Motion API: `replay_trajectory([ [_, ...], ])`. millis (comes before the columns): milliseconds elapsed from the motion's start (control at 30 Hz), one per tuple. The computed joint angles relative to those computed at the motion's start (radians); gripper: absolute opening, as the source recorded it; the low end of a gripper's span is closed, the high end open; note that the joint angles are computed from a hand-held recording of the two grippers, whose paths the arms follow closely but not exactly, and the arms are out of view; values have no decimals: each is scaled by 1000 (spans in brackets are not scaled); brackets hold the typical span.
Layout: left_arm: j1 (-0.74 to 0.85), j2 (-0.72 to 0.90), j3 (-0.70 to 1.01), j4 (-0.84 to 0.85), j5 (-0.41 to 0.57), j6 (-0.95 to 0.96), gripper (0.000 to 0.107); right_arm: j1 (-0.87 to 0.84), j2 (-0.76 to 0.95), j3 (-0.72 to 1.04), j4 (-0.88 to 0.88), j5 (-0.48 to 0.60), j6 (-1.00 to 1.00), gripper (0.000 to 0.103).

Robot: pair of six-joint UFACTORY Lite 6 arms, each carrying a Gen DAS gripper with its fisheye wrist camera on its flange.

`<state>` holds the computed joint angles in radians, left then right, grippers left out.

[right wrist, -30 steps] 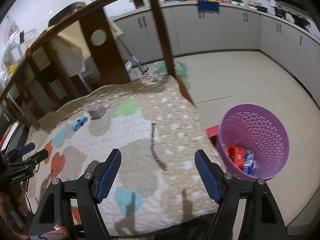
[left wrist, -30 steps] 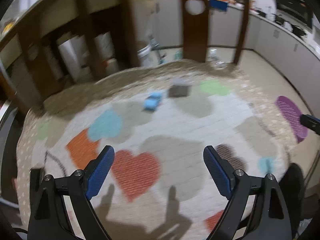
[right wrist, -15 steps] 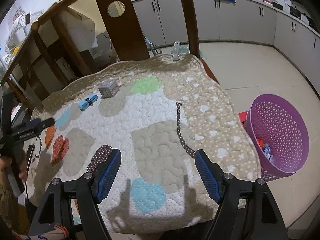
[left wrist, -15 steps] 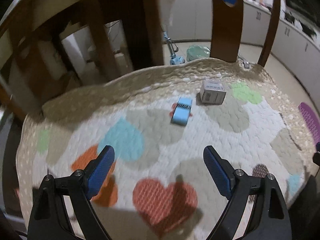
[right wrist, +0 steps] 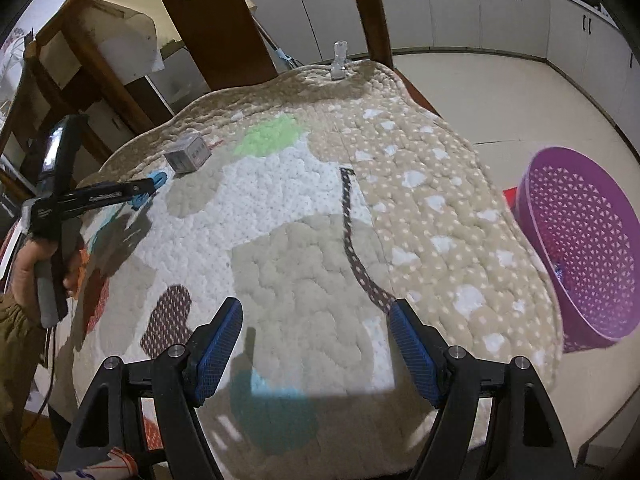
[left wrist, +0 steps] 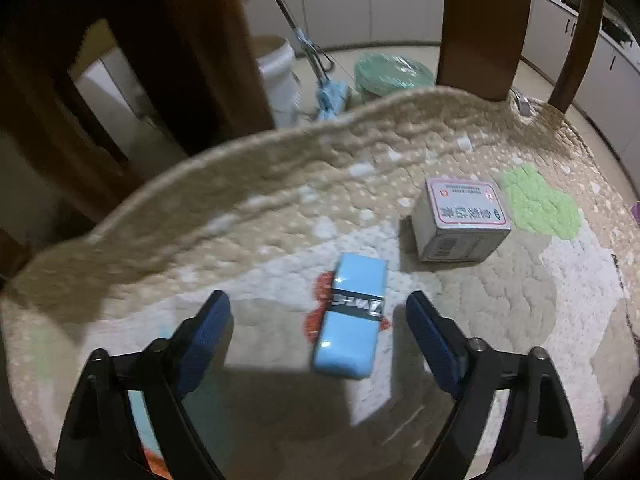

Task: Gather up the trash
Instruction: 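Grasp the light-blue tape roll with the left tool while the right tool grasps the white box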

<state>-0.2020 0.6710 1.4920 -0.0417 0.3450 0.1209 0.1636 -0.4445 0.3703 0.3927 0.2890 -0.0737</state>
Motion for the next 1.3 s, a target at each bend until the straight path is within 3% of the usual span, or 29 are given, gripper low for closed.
replay_trajectory([
  [33, 1, 17, 13, -52, 20, 38, 58, 10, 25, 17, 11, -12, -7, 80],
  [133, 16, -25, -37, -140, 4, 115, 25, 63, 129, 99, 2, -49, 6, 80],
  [333, 98, -209, -264, -427, 16, 360, 25, 174, 379, 351, -33, -89, 19, 80],
  [433, 165, -313, -406, -618, 33, 558, 25, 216, 527, 514, 74, -99, -115, 80],
  [633, 285, -483, -600, -801, 85, 738, 25, 225, 884, 921, 159, -28, -190, 80],
  [733, 353, -530, -648, -866, 128, 804, 25, 226, 1047, 1130, 88, 26, -76, 81],
  [900, 367, -573, -696, -854, 113, 794, 25, 259, 1275, 1418, -120, 112, 176, 81],
  [967, 344, -581, -709, -838, 90, 774, 25, 278, 1328, 1487, -214, 142, 268, 73],
  [1000, 355, -594, -717, -823, 99, 772, 25, 282, 1352, 1519, -236, 156, 290, 62],
  [1133, 344, -634, -743, -816, 114, 759, 25, 287, 1290, 1432, -233, 121, 297, 61],
  [1300, 307, -740, -807, -789, 135, 713, 25, 261, 1037, 1127, -154, 54, 215, 61],
])
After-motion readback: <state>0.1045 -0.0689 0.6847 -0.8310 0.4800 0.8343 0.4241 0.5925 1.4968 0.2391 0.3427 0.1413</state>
